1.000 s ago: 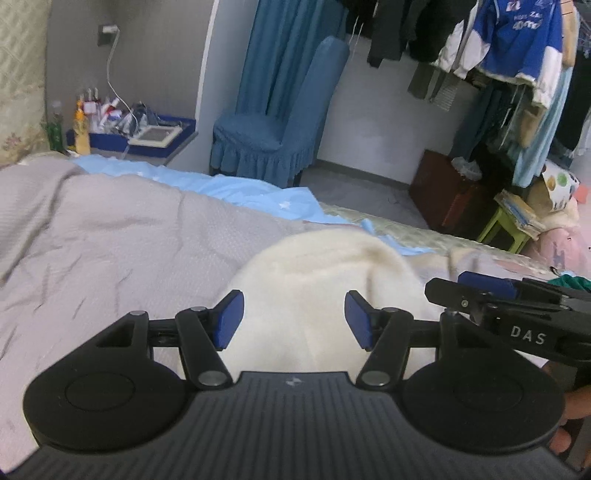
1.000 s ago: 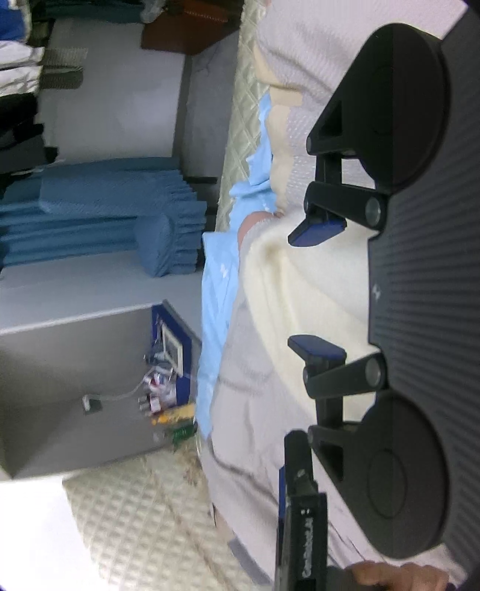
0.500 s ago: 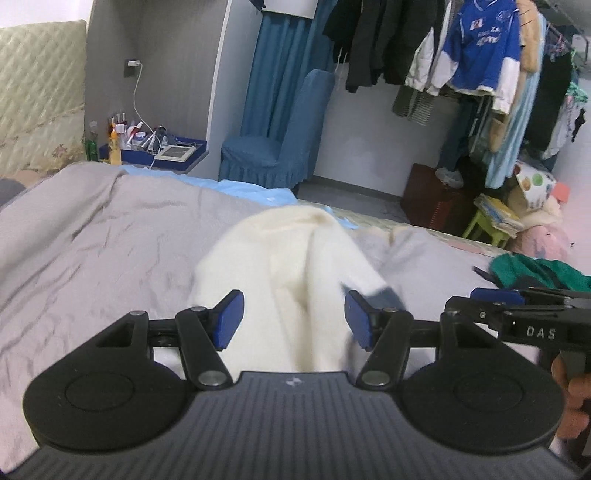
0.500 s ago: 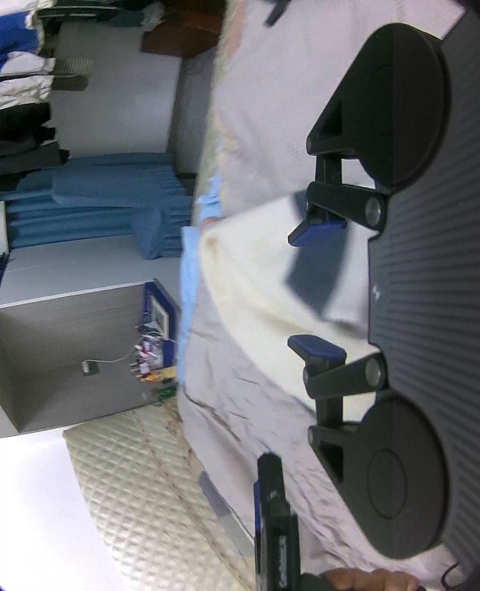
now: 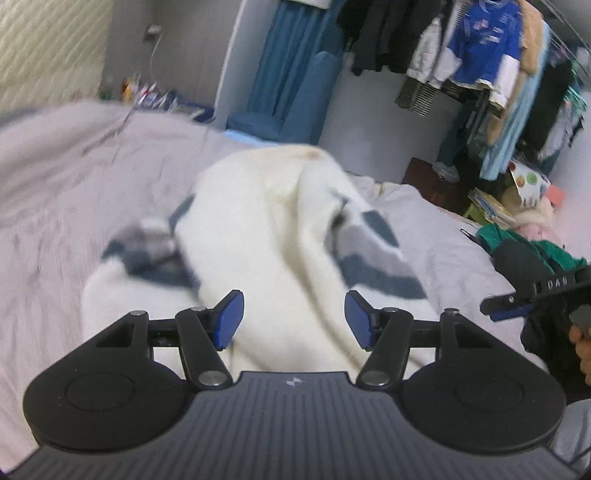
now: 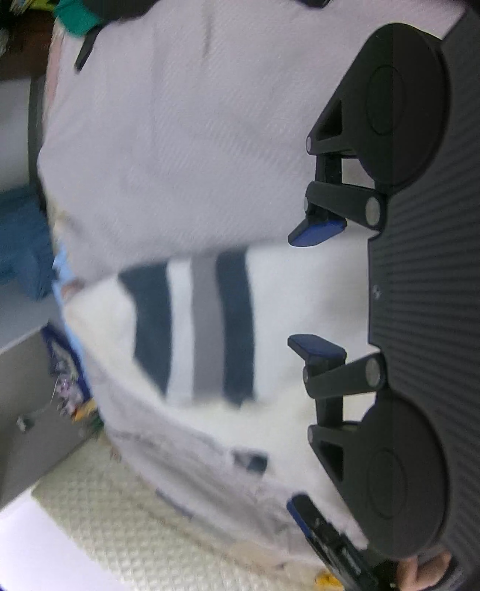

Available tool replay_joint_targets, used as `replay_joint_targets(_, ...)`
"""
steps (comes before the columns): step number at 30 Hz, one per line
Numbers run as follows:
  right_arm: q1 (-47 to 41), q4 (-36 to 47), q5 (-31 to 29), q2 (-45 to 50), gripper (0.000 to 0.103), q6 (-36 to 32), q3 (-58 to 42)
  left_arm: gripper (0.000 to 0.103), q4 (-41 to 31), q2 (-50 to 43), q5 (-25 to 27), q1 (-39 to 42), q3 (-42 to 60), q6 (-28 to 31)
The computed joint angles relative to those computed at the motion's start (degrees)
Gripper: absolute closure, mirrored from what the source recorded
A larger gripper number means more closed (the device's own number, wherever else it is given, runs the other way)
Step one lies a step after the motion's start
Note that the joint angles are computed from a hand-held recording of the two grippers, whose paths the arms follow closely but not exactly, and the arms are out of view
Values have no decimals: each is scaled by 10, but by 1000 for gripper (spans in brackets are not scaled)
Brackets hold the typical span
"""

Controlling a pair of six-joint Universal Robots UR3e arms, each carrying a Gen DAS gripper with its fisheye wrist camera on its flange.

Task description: Fold large clothes

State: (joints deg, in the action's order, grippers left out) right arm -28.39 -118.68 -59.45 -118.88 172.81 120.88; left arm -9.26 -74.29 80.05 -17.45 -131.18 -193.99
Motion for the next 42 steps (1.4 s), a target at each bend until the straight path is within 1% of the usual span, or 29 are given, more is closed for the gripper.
replay_joint_targets(3,-20,7,7,21,46,-24,21,37,9,-11,-49,45,-25,3)
replay_joint_targets(7,-35,31,33,63,47,-63,29,37,21,-20,-72,68,-36,14)
replay_joint_targets(9,-28,19,43,83,51,-68,36,37,25,-15,-93,85,-47,10)
replay_joint_targets(10,-16,8,38,98,52,-65,35,37,27,-13,-104,93,-54,8)
replay_joint_targets(11,-18,13,31,102,53,-78,33,37,29,-12,-109,98,-58,5)
replay_joint_targets(13,2,-17,17,130,54,-71,34,37,33,-14,-106,100,-60,2)
replay_joint_targets(14,-5,-15,23,134,57,-74,37,37,37,-16,-102,100,-61,1)
replay_joint_targets(15,-7,-20,32,139,69,-68,42,37,39,-17,-98,100,-61,-1)
replay_joint_targets(17,1,-20,36,138,79,-86,38,37,47,-17,-94,103,-64,-3)
replay_joint_targets(18,13,-27,29,133,87,-91,34,37,46,-16,-93,104,-64,-5)
replay_joint_targets(22,67,-32,-31,108,91,-90,-13,37,45,-8,-106,122,-74,-13)
replay_joint_targets(25,68,-1,-56,81,91,-93,-83,37,43,-4,-115,133,-78,-13)
replay_joint_targets(27,61,18,-77,83,92,-100,-146,37,43,-3,-116,134,-79,-12)
replay_joint_targets(31,68,30,-157,151,92,-104,-303,37,50,-2,-118,136,-83,-10)
replay_joint_targets(32,71,29,-183,169,92,-109,-337,37,52,-3,-118,136,-83,-9)
replay_joint_targets(34,90,18,-254,226,92,-114,-421,37,56,-4,-121,138,-83,-7)
replay_joint_targets(36,90,15,-296,278,92,-123,-496,37,62,-8,-125,140,-82,-7)
replay_joint_targets(40,96,-24,-399,390,93,-128,-630,37,77,-17,-142,145,-80,-5)
replay_joint_targets(42,85,-53,-425,431,93,-132,-667,37,84,-24,-151,145,-77,0)
